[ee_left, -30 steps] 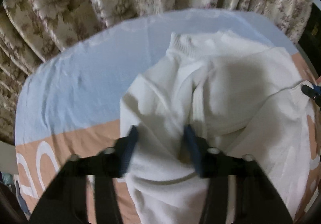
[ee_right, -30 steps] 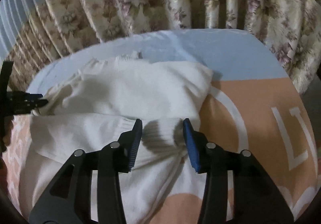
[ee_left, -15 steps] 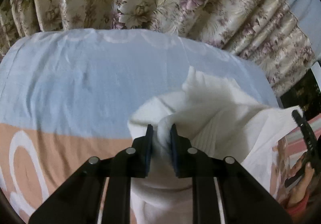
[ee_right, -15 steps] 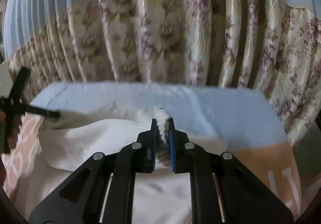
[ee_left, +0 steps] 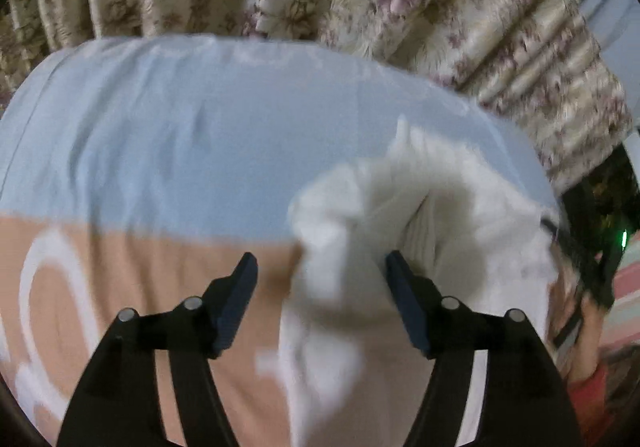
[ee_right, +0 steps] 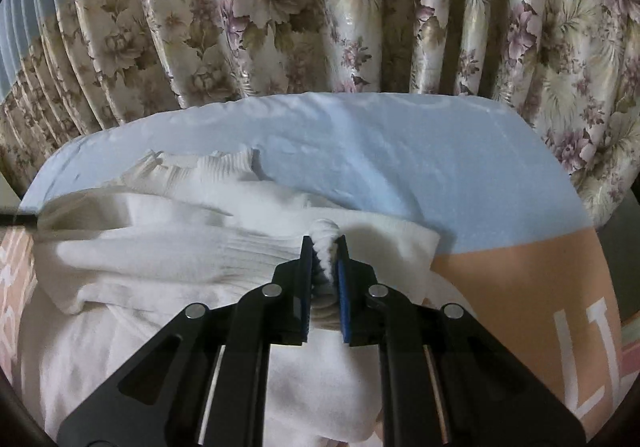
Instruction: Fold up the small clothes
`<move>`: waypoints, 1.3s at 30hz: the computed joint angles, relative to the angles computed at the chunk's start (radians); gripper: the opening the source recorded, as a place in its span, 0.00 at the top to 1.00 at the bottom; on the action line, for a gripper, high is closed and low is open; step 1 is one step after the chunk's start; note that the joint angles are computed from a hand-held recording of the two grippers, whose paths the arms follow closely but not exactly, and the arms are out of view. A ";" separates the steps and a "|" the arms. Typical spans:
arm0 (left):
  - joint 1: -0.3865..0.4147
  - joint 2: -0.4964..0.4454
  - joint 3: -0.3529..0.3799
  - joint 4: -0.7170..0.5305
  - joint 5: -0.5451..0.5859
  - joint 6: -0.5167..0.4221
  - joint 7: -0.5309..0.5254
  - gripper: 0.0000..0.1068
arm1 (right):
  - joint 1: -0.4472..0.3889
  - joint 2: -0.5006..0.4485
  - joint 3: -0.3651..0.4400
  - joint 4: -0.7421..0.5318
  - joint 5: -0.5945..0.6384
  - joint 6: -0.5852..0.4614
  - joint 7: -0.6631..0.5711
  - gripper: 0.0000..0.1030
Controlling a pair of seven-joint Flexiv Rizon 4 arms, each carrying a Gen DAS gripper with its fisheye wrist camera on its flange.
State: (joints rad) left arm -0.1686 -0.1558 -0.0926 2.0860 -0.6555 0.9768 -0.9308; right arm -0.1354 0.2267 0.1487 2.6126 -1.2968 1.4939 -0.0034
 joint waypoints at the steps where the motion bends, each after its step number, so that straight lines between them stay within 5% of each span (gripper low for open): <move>1: -0.001 0.023 0.006 0.030 0.004 -0.006 0.010 0.36 | 0.002 0.003 0.003 -0.002 0.002 -0.003 -0.003 0.89; 6: -0.028 0.109 0.049 0.145 0.255 0.055 -0.115 0.36 | 0.040 0.010 0.021 -0.009 0.080 -0.046 -0.067 0.89; 10: -0.036 0.168 0.057 0.229 0.299 0.058 -0.113 0.39 | 0.064 0.031 0.042 -0.001 0.154 -0.073 -0.109 0.89; 11: -0.039 0.178 0.056 0.238 0.316 0.055 -0.113 0.43 | 0.068 0.036 0.047 0.000 0.168 -0.077 -0.117 0.89; 13: -0.045 0.203 0.058 0.257 0.333 0.050 -0.105 0.84 | 0.071 0.038 0.055 -0.003 0.183 -0.084 -0.125 0.89; 14: -0.050 0.217 0.066 0.264 0.273 0.000 -0.073 0.94 | 0.075 0.041 0.060 -0.004 0.192 -0.089 -0.130 0.89; 22: -0.068 0.346 0.093 0.337 0.285 -0.112 -0.086 0.94 | 0.098 0.080 0.082 -0.007 0.237 -0.132 -0.167 0.89; 27: -0.052 0.303 0.097 0.308 0.245 -0.139 -0.036 0.91 | 0.111 0.065 0.088 -0.007 0.303 -0.136 -0.213 0.89; 29: -0.049 0.292 0.079 0.278 0.268 -0.094 -0.051 0.76 | 0.107 0.063 0.093 -0.006 0.296 -0.133 -0.210 0.89; 30: -0.052 0.289 0.075 0.266 0.263 -0.064 -0.046 0.50 | 0.105 0.062 0.094 -0.005 0.291 -0.130 -0.206 0.89; 31: -0.063 0.283 0.068 0.255 0.237 -0.008 -0.034 0.36 | 0.103 0.061 0.095 -0.003 0.287 -0.127 -0.203 0.89; 35: -0.082 0.225 0.051 0.164 0.147 0.046 -0.015 0.36 | 0.098 0.054 0.091 -0.002 0.277 -0.121 -0.195 0.89; 38: -0.057 0.133 0.034 0.064 0.224 0.037 -0.114 0.37 | 0.096 0.048 0.089 -0.002 0.266 -0.121 -0.188 0.89; 39: -0.051 0.098 0.029 0.034 0.227 0.016 -0.138 0.45 | 0.095 0.048 0.088 -0.002 0.261 -0.119 -0.187 0.89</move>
State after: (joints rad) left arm -0.2192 -0.0579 -0.0638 2.1199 -0.4288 0.9928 -1.0691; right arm -0.0404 0.2751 0.2366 2.6103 -1.0359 1.3747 -0.1899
